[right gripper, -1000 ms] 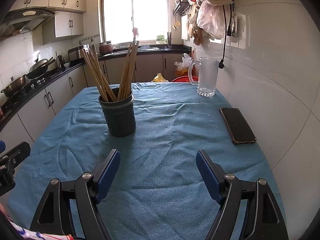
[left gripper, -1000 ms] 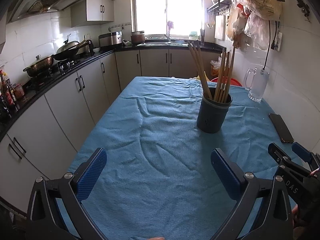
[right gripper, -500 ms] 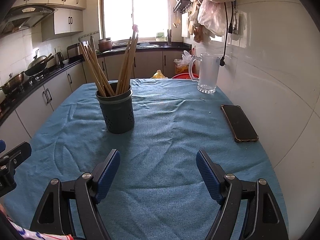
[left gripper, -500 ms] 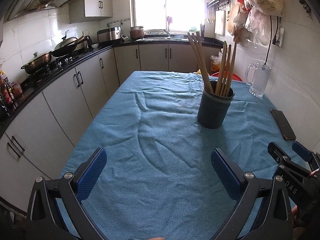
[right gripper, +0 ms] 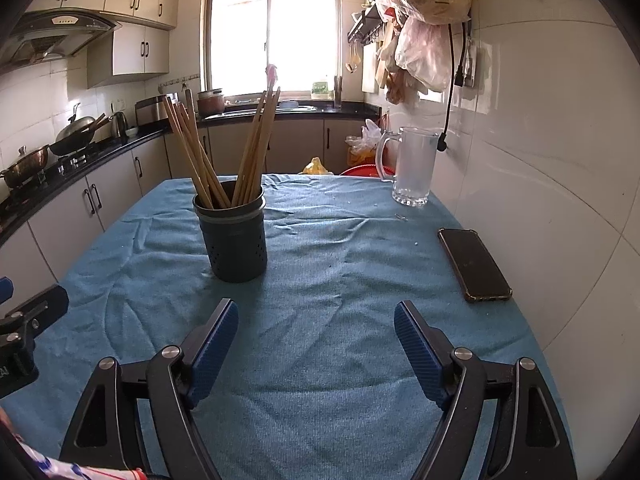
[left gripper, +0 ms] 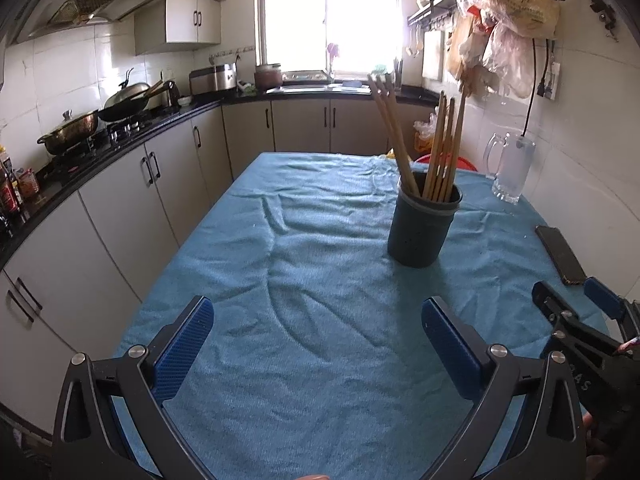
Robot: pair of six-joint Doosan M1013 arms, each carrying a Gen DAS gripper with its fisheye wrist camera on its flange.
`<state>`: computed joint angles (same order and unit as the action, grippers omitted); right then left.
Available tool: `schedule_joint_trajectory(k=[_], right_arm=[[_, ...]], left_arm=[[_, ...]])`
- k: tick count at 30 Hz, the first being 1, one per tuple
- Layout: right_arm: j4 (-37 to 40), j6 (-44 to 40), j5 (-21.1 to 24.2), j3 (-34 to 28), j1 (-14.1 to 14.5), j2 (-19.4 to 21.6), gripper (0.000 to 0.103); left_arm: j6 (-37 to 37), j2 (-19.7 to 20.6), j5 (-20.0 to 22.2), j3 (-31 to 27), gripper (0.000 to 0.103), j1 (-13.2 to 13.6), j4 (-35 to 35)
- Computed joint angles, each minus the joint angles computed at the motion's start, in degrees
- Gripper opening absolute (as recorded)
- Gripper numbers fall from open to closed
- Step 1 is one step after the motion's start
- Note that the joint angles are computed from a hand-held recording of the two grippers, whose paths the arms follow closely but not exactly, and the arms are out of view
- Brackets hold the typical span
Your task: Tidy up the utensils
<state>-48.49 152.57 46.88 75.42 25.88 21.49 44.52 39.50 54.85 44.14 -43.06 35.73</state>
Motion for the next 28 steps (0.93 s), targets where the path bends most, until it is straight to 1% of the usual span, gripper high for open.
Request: schedule_joint_trajectory(k=[4, 7, 13, 17, 20, 23, 28], right_arm=[[0.9, -0.5, 0.2, -0.3, -0.2, 0.2, 0.084], [1.2, -0.8, 0.0, -0.3, -0.3, 0.3, 0.084], [1.3, -1.2, 0.1, -0.5, -0.4, 0.5, 0.084], [2.0, -1.7, 0.2, -0.8, -0.5, 0.7, 0.084], [2.9, -2.8, 0.3, -1.0, -0.6, 1.0, 0.084], [4.2, -4.3, 0.5, -1.4, -0.7, 1.4, 0.084], [6.3, -6.7, 1.2, -2.2, -0.9, 2.0, 0.084]], left_arm=[[-0.7, -0.6, -2.7, 1.3, 0.103, -0.1, 1.1], [0.2, -0.7, -3.8, 1.4, 0.103, 0.0, 0.1], [0.9, -0.6, -4.4, 1.4, 0.103, 0.1, -0.8], [1.3, -0.1, -3.3, 0.5, 0.103, 0.3, -1.9], [2.3, 0.8, -1.2, -0.9, 0.103, 0.5, -2.9], [3.2, 1.5, 0.3, -2.0, 0.103, 0.8, -5.2], [5.1, 2.1, 1.3, -2.7, 0.103, 1.5, -8.8]])
